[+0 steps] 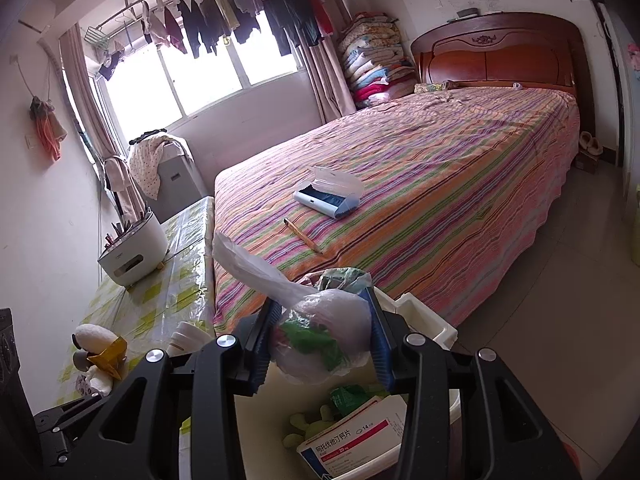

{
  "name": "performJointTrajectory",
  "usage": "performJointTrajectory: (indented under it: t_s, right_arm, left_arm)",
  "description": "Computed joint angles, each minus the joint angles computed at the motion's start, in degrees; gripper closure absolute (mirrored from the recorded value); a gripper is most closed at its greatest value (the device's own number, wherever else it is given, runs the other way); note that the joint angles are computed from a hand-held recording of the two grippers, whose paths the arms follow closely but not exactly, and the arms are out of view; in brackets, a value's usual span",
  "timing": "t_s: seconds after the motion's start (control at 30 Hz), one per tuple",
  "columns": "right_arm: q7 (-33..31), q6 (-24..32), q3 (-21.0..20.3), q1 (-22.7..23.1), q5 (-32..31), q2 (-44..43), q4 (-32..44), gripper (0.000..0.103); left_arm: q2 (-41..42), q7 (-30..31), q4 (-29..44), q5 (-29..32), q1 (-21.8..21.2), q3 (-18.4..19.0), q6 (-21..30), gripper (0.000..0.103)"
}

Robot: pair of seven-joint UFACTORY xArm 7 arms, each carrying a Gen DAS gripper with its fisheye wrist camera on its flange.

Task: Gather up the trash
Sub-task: 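Carry the pill bottle and plastic bag over the cream bin with both tools, then open the right tool to drop the bag while the left tool releases the pill bottle into the bin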

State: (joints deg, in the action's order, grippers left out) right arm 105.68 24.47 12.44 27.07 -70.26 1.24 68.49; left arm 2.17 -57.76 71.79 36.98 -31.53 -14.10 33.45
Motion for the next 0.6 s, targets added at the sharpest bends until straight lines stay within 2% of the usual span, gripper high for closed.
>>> performJointTrajectory:
  t_s: [0.1,0.2,0.33,0.6]
  right_arm:
    - [1.4,-0.2,-0.2,-0.3,0.1,-0.4,-0.5,0.06]
    - [2.0,-1.0,-0.3,-0.8,0.8,-0.7,-1.0,0.054]
    - [6.6,-0.2,0.1,-1.3,-3.2,-1.9,-1.8,0.044]
    - [12.0,0.8,1.1,-2.4,-6.8,-3.4,-2.9,0.043]
  left_arm:
    - [0.7,0.3,0.5,0.1,-0.3,0.0,0.5,0.075]
    - [0.9,0.6,0.6,-0.4,-0.4,0.1,0.2,0.075]
    - [0.9,1.1,0.4,-1.1,-0.4,0.3,-0.4,0.075]
    - [1.6,1.0,1.1,-0.8,-1.0,0.4,0.4,0.075]
